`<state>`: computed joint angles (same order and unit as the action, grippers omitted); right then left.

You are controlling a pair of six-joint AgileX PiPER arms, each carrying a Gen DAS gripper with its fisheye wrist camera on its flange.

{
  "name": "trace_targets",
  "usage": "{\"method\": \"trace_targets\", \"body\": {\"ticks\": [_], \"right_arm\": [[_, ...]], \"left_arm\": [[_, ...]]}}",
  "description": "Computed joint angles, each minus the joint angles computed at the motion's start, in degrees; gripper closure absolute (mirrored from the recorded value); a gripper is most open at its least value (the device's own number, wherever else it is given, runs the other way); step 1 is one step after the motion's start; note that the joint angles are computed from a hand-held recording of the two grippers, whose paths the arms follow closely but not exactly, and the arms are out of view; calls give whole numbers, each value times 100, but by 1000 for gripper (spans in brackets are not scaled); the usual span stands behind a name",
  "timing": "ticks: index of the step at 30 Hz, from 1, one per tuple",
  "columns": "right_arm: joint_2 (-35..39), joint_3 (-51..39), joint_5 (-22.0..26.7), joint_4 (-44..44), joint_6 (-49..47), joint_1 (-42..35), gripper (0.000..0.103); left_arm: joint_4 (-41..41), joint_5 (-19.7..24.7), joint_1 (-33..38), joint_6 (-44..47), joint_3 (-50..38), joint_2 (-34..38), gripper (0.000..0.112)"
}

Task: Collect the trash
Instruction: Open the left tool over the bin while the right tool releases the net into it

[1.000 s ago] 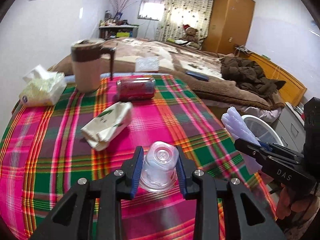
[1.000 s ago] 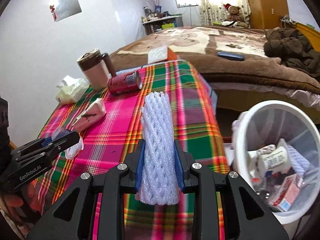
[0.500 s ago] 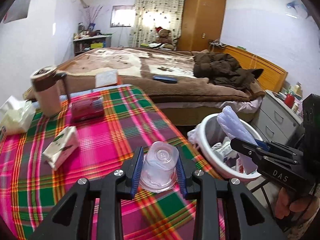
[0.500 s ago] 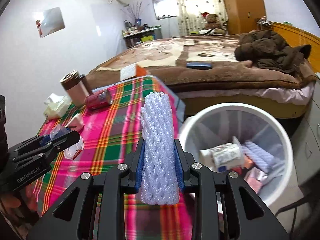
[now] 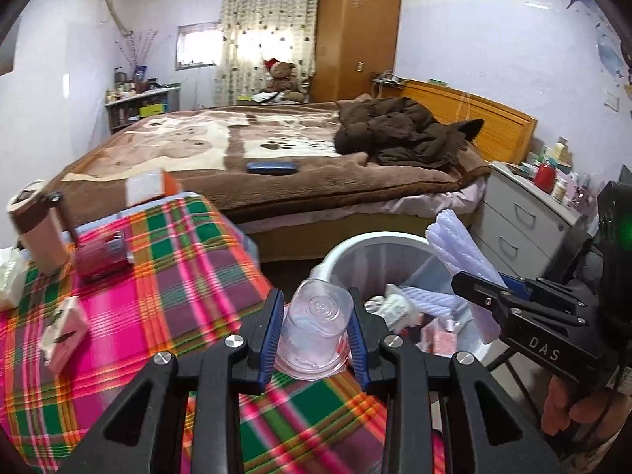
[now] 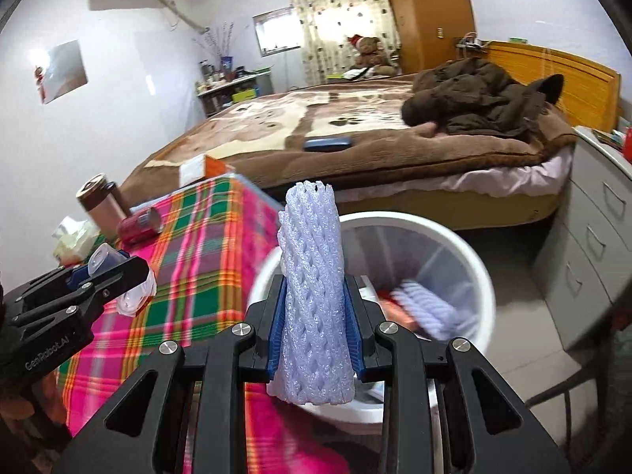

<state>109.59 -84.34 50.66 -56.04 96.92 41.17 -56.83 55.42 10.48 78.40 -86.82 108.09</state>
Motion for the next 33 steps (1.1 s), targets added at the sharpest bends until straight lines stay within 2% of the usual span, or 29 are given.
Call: {"method": "trace_targets", "body": {"ticks": [12,22,23,25,26,30,33], "right_arm": [[-221,567,-34,248,-15,-418,75],[-285,799,-192,488,-139,-635,74],[-286,820,-267,526,-190,-681,73],[-276,832,-314,570,-230,-719,73],[-272,837,-347,599,-269,-725,73],[-250,809,-228,609,-245,-685,70],[-254,798,-171,586,-222,-661,59]], "left_arm": [[181,-529,-876,-154,249,-69,79],[392,-774,-1227,-448,249,26,79],[414,-787,-1255,-481,229,46,77],[398,-829,-1266,-456,289,15,61],[362,-848,-1257,-439,321,-5,48],[352,-757,-1208,-458,286,5,45],[390,-864,-1203,-466,334,-44,40]]}}
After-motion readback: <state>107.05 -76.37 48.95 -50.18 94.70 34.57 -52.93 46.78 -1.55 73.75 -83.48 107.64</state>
